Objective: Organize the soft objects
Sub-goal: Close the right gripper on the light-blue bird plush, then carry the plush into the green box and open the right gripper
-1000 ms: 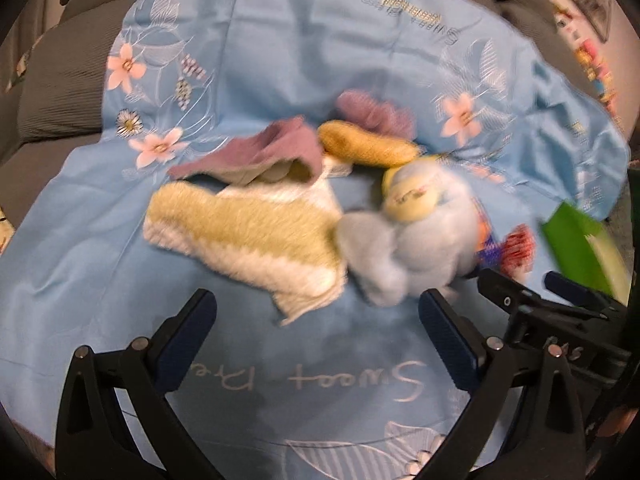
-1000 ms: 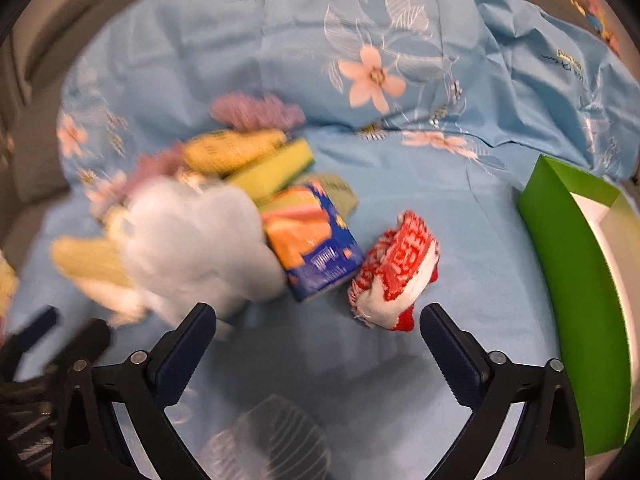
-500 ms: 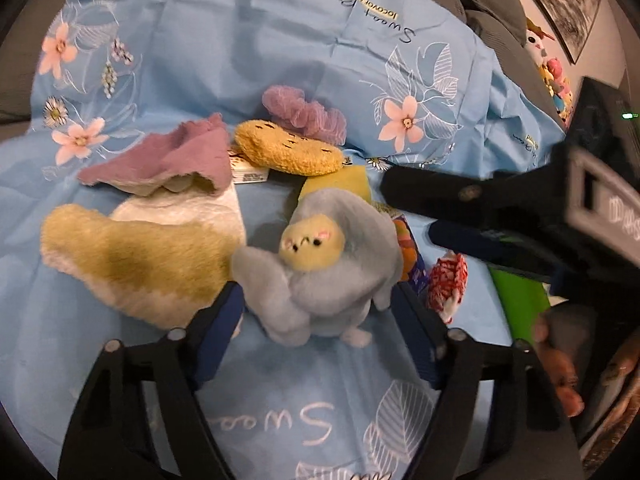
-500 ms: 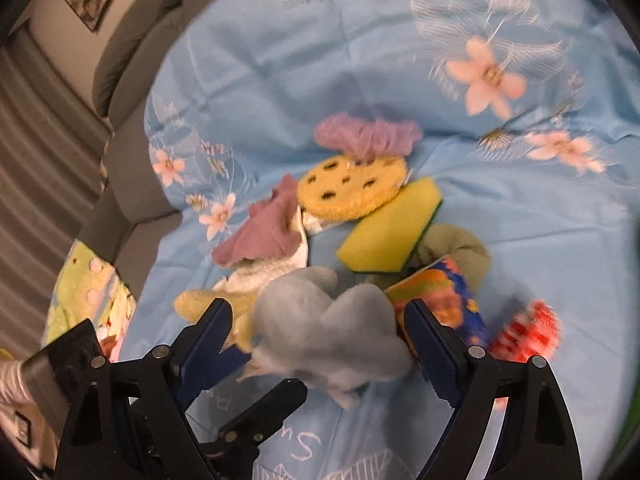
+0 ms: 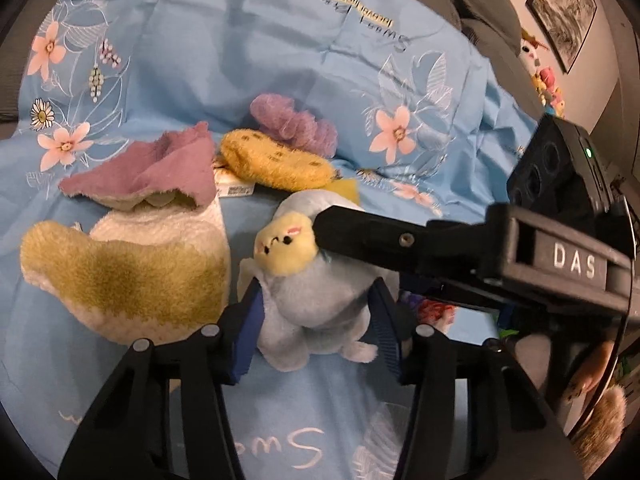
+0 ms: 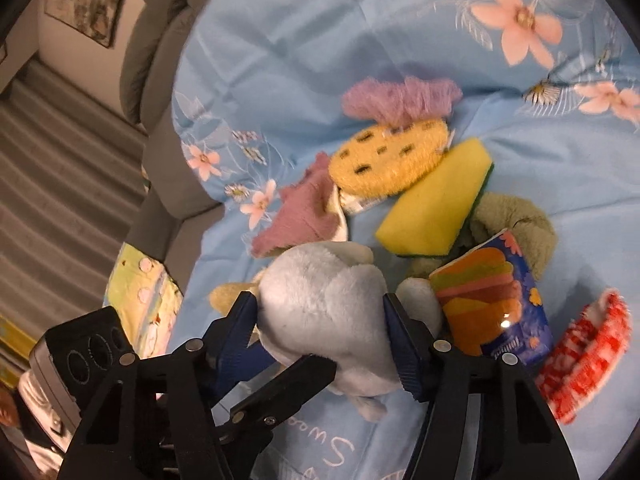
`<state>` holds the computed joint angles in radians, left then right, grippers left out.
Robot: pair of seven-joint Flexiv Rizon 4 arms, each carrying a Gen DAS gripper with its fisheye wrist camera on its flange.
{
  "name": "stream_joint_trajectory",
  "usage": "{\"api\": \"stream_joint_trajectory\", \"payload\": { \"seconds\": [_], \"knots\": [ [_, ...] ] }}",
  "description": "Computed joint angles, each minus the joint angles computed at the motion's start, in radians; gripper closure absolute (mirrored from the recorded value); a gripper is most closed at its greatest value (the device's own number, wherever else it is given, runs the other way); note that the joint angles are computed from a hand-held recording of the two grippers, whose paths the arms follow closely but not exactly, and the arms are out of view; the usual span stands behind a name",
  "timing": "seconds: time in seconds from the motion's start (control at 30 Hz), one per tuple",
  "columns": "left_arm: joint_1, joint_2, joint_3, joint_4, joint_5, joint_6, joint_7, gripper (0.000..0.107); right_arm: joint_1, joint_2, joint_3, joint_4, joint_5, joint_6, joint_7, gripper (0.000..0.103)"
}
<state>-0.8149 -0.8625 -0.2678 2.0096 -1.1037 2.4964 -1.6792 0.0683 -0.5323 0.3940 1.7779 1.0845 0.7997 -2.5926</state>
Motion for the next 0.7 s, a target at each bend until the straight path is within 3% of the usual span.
{"api": "stream_joint_trajectory", "payload": {
  "seconds": [0.07,0.23,0.33,0.5,0.7],
  "knots": [
    [-0.014,0.014,0.004,-0.014,-0.016,0.008,0.034,0.057,-0.035,0.04,0.011,0.015,0.042,-0.009,-0.034,0.038],
    [-0.071,0.027,-0.007,-0.139,-0.097,0.05,0.285,0.057,-0.159,0.186,-0.018,0.089,0.243,-0.084,-0.15,0.038],
    [-0.088,0.0,-0.031,-0.257,-0.106,0.069,0.453,0.057,-0.188,0.256,-0.064,0.128,0.31,-0.099,-0.17,0.038],
    [-0.104,-0.103,-0.081,-0.521,-0.108,0.043,0.729,0.057,-0.219,0.327,-0.171,0.174,0.378,-0.109,-0.166,0.038],
    [-0.141,-0.253,-0.151,-0.89,-0.186,-0.068,1.078,0.057,-0.257,0.321,-0.297,0.188,0.43,-0.148,-0.123,0.038]
  ]
}}
